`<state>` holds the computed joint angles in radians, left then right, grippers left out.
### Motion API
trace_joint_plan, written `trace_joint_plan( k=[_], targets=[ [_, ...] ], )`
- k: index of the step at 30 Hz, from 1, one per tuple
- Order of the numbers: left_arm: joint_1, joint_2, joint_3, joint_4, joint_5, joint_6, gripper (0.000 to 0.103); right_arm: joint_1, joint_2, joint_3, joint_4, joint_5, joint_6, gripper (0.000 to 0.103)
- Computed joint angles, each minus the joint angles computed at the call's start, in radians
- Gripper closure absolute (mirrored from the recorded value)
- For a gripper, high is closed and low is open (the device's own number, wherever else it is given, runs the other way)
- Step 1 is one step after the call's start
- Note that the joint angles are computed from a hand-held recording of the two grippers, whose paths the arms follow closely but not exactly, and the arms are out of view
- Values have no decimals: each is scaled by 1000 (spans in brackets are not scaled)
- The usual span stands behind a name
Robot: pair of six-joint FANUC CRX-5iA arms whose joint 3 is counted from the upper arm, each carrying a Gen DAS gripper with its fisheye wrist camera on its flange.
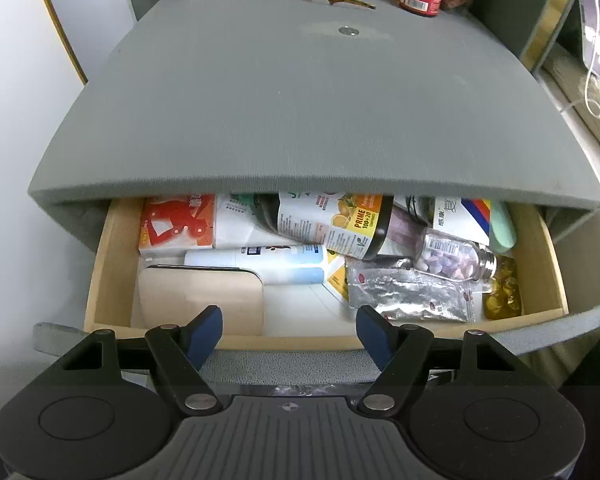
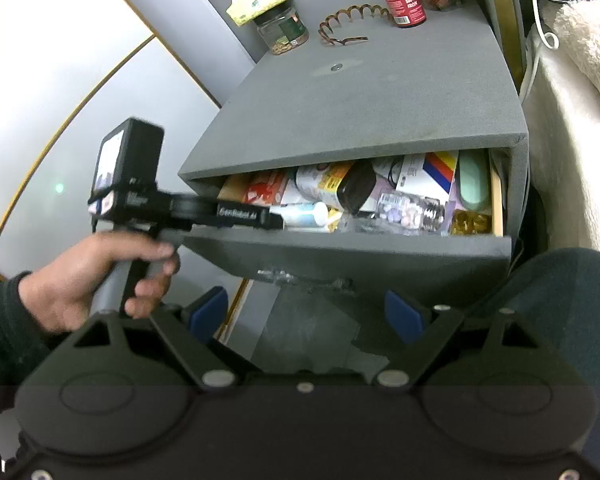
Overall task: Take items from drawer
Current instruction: 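Withdraw the left tool from the open drawer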
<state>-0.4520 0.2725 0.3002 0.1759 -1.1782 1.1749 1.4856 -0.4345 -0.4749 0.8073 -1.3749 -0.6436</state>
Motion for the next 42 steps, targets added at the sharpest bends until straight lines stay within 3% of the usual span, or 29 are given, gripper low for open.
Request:
trace_joint_plan(
  k=[5,20,24,26,27,31,37,42],
  targets=[
    [-1,9,27,-13,-23,6,35,-8,4,3,-4,5,8,18],
    [11,-42,-54,22,58,-31,36,-38,-8,-12,-8,29,29,18],
    [15,-64,-82,34,50,-86,28,-34,-7,-13,-5,28,22,18],
    [-7,-99,-119,-30,53,-163,35,-33,-7,-15,-3,28,20,18],
    [-13,-110,-139,-47,61,-180,47,-33,-6,-13,-5,28,21,18],
    [8,-175,-254,-8,123,-209,48,-33,0,-8,-11,25,29,18],
    [17,-165,-206,94,183,-153,40,-32,7,1,-20,20,40,17],
    [-28,-29,-37,-24,171,20,40,-26,8,2,-19,16,36,17]
  ],
)
